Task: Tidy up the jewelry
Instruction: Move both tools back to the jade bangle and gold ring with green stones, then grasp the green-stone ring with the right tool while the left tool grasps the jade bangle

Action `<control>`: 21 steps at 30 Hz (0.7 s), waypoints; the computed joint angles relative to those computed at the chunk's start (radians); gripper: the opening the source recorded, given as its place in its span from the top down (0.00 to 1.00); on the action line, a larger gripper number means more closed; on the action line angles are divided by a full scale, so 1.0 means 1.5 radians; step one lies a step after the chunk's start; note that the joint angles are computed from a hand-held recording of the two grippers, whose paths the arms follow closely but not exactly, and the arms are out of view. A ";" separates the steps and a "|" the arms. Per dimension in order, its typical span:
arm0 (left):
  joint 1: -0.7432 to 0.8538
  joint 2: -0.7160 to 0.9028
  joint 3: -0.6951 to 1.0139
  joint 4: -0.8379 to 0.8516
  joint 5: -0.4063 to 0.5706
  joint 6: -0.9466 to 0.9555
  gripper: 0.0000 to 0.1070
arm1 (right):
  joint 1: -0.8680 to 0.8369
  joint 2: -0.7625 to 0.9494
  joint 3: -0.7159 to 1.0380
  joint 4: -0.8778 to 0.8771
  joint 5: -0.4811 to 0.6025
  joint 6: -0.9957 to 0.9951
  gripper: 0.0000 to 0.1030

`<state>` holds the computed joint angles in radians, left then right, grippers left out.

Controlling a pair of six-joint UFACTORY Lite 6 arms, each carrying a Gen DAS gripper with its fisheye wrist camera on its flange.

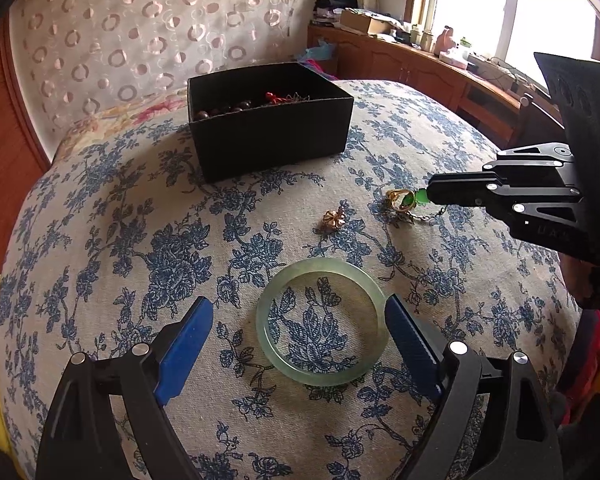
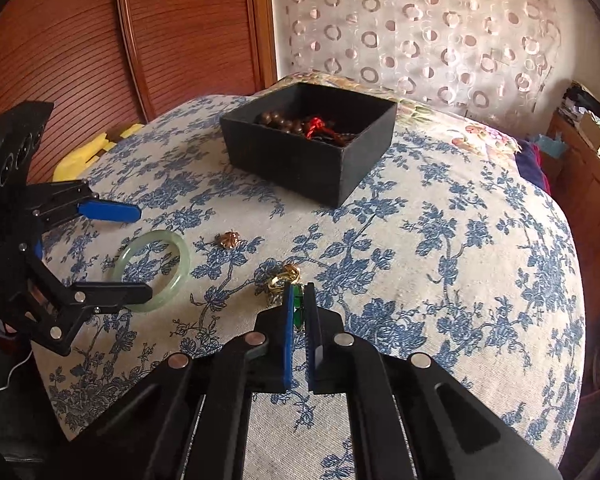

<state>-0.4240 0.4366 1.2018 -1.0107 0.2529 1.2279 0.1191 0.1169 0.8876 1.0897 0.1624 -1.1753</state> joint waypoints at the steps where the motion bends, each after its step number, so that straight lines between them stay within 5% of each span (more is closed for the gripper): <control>1: -0.003 -0.003 -0.004 0.001 -0.004 0.000 0.21 | 0.002 -0.003 -0.003 0.001 -0.004 0.000 0.95; 13: -0.024 -0.002 -0.014 0.017 -0.021 -0.015 0.20 | -0.013 -0.072 -0.011 0.078 0.045 -0.071 0.99; 17: -0.025 0.008 -0.009 0.025 -0.027 -0.021 0.20 | 0.027 -0.031 0.010 -0.068 0.011 0.064 0.99; 21: -0.023 0.012 -0.005 0.019 -0.026 -0.013 0.19 | 0.010 -0.031 -0.005 -0.063 0.006 0.060 0.99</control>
